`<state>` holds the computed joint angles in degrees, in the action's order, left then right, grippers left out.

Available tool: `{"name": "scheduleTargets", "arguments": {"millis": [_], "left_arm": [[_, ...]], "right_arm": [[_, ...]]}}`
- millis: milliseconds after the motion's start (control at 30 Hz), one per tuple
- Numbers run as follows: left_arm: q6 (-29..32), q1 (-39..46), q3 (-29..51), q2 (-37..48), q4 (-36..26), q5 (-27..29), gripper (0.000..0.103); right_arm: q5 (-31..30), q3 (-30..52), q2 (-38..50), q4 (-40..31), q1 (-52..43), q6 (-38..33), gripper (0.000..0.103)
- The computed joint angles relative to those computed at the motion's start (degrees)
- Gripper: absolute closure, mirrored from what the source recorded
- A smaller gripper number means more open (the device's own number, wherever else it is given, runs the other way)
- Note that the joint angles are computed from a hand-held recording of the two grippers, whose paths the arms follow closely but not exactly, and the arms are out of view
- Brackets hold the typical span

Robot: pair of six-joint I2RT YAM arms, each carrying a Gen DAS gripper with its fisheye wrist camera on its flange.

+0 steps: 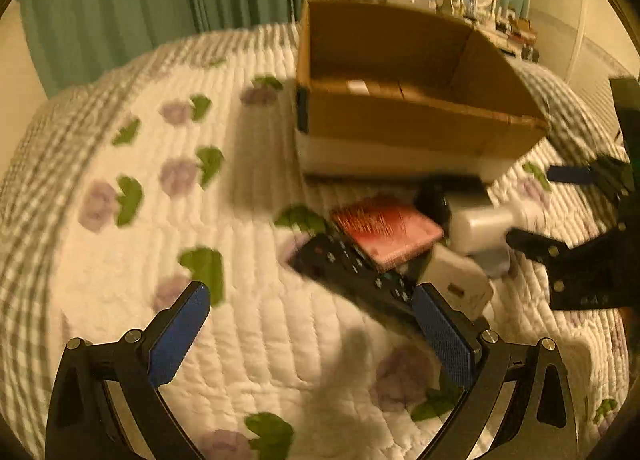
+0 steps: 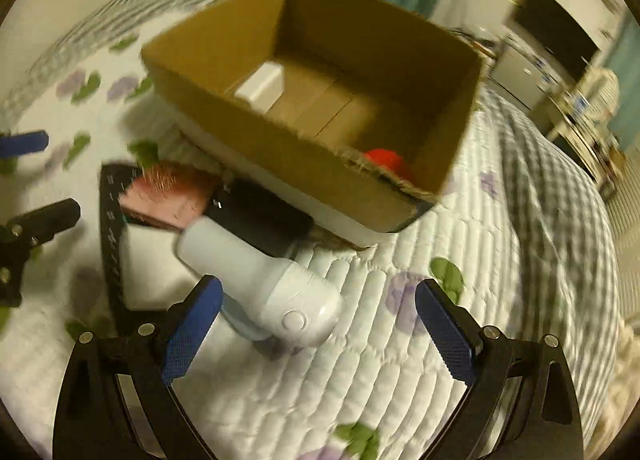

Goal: Organize rigid objects
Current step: 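Grasp the white cylindrical device with the right tool while the left tool grasps the large white charger, then carry both held items over the box and release them inside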

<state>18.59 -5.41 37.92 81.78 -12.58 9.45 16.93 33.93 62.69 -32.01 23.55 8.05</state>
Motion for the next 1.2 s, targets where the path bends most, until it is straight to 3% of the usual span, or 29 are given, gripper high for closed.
{"name": "scheduleTargets", "arguments": {"millis": [133, 233, 300, 367, 467, 600, 767, 833, 967, 1200], "left_arm": [[-1.12, -2.93, -1.17, -0.51, -0.16, -1.93, 0.0], [-2.24, -5.39, -1.76, -2.13, -0.37, -3.76, 0.0], [-3.03, -6.79, -1.82, -3.12, -1.13, -4.29, 0.0], [-4.07, -8.21, -1.19, -3.19, -2.04, -4.56, 0.0], [-7.69, -10.73, -0.01, -2.53, -3.34, -5.1, 0.002], [-11.15, -15.36, 0.47, -0.78, -2.83, -6.19, 0.017], [-10.08, -20.77, 1.98, 3.94, -2.3, -10.26, 0.03], [-9.13, -21.64, 3.0, 5.26, -2.76, -10.33, 0.042], [-8.48, -22.81, 3.86, 5.84, -3.54, -11.44, 0.044], [-10.38, -22.69, 3.77, 0.82, -6.85, -10.37, 0.048]], "right_arm": [[-6.21, -1.52, 2.05, 4.66, -2.94, -8.03, 0.013], [-8.64, -0.98, 6.76, 6.26, -3.26, -12.33, 0.034], [-8.75, -1.54, 7.72, 7.59, -3.37, -13.27, 0.035], [-9.88, -2.03, 6.48, 7.54, -4.82, -13.23, 0.048], [-10.31, -2.52, 3.27, 5.77, -7.8, -14.48, 0.048], [-11.47, -1.37, -0.19, 0.99, -12.2, -16.38, 0.048], [-13.47, 0.78, -5.52, -9.04, -18.48, -19.38, 0.049], [-14.45, 1.57, -7.43, -12.44, -20.82, -20.3, 0.049], [-17.25, 1.4, -10.65, -15.23, -25.76, -21.82, 0.048], [-17.51, 3.64, -11.89, -18.16, -25.96, -19.91, 0.049]]}}
